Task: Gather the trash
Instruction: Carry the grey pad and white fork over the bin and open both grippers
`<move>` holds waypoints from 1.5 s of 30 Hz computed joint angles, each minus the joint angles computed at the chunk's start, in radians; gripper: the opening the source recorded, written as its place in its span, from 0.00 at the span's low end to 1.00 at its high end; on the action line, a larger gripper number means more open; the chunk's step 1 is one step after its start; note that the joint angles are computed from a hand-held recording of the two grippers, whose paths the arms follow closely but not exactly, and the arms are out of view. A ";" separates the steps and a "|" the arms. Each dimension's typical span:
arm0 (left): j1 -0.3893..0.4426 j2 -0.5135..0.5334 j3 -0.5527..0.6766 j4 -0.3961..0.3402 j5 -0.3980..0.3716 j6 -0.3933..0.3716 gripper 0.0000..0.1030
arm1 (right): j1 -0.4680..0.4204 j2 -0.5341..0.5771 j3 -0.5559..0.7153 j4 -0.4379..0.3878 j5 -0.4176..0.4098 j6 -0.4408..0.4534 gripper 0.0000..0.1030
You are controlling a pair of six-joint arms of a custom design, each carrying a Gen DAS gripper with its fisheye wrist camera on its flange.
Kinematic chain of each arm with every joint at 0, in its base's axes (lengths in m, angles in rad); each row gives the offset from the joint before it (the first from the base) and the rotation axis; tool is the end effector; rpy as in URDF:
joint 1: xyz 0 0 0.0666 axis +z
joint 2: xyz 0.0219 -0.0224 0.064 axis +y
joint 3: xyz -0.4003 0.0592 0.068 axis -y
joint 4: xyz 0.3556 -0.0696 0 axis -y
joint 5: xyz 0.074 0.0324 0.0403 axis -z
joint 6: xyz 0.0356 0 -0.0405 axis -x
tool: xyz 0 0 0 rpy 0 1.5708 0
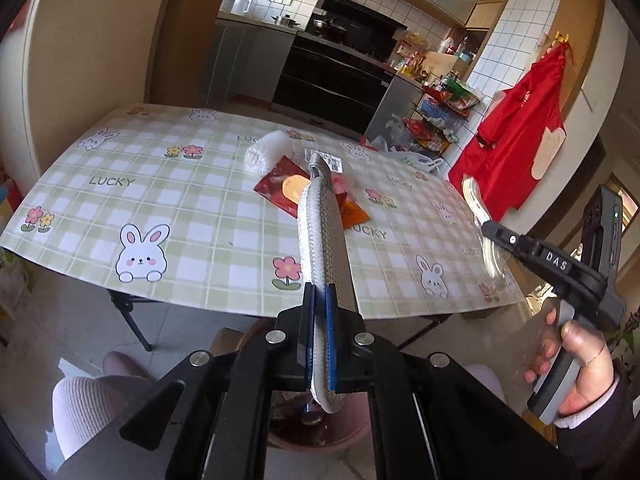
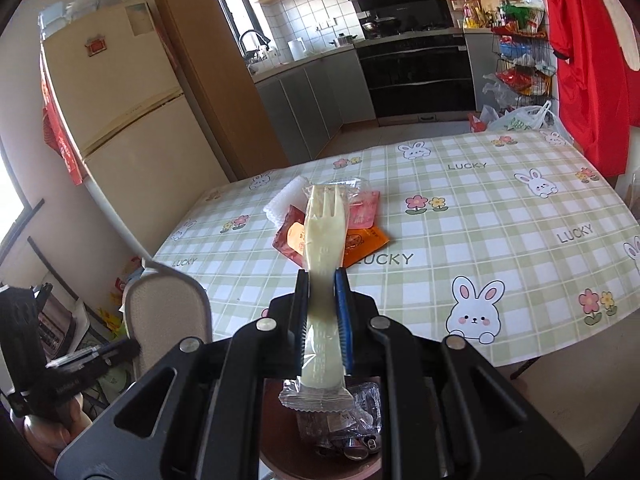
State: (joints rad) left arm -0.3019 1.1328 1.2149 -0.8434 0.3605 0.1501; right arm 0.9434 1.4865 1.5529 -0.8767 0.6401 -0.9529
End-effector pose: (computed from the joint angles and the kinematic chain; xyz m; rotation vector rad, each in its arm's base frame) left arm 0.3262 -0.1151 0.4769 0.3616 2.3323 -0.6438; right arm 0.3001 0.3769 0.4844 0.3000 2.1851 0.2873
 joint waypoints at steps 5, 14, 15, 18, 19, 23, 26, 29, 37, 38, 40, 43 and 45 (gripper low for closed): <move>-0.042 -0.051 -0.049 -0.009 0.006 -0.014 0.05 | 0.052 -0.019 0.001 -0.040 0.054 -0.032 0.16; -0.115 -0.034 -0.068 0.008 -0.025 -0.030 0.05 | 0.077 -0.030 -0.025 -0.059 0.056 -0.077 0.16; -0.118 -0.025 -0.067 0.011 -0.026 -0.030 0.05 | 0.073 -0.030 -0.029 -0.053 0.051 -0.077 0.16; -0.126 0.012 -0.061 0.013 -0.024 -0.036 0.05 | 0.058 -0.032 -0.047 -0.028 0.026 -0.071 0.16; -0.133 0.022 -0.061 0.014 -0.029 -0.039 0.05 | 0.053 -0.031 -0.052 -0.021 0.016 -0.070 0.16; -0.149 0.067 -0.057 0.015 -0.037 -0.049 0.06 | 0.035 -0.034 -0.072 -0.002 -0.014 -0.070 0.16; -0.157 0.105 -0.051 0.014 -0.021 -0.076 0.16 | 0.021 -0.038 -0.087 0.007 -0.029 -0.075 0.16; -0.163 0.117 -0.063 0.042 -0.067 -0.102 0.39 | 0.013 -0.037 -0.094 0.011 -0.040 -0.080 0.16; -0.032 0.075 -0.062 0.110 -0.026 -0.038 0.71 | 0.012 -0.018 -0.077 0.016 -0.077 -0.055 0.16; -0.016 0.068 -0.058 0.118 -0.032 -0.036 0.76 | 0.013 -0.014 -0.073 0.015 -0.082 -0.052 0.16; 0.013 0.056 -0.048 0.128 -0.048 -0.033 0.81 | 0.016 -0.006 -0.062 0.009 -0.093 -0.044 0.16; 0.057 0.039 -0.038 0.147 -0.067 -0.020 0.87 | 0.024 0.012 -0.037 -0.004 -0.111 -0.026 0.16; 0.083 0.030 -0.032 0.156 -0.076 -0.010 0.90 | 0.031 0.028 -0.017 -0.011 -0.128 -0.011 0.16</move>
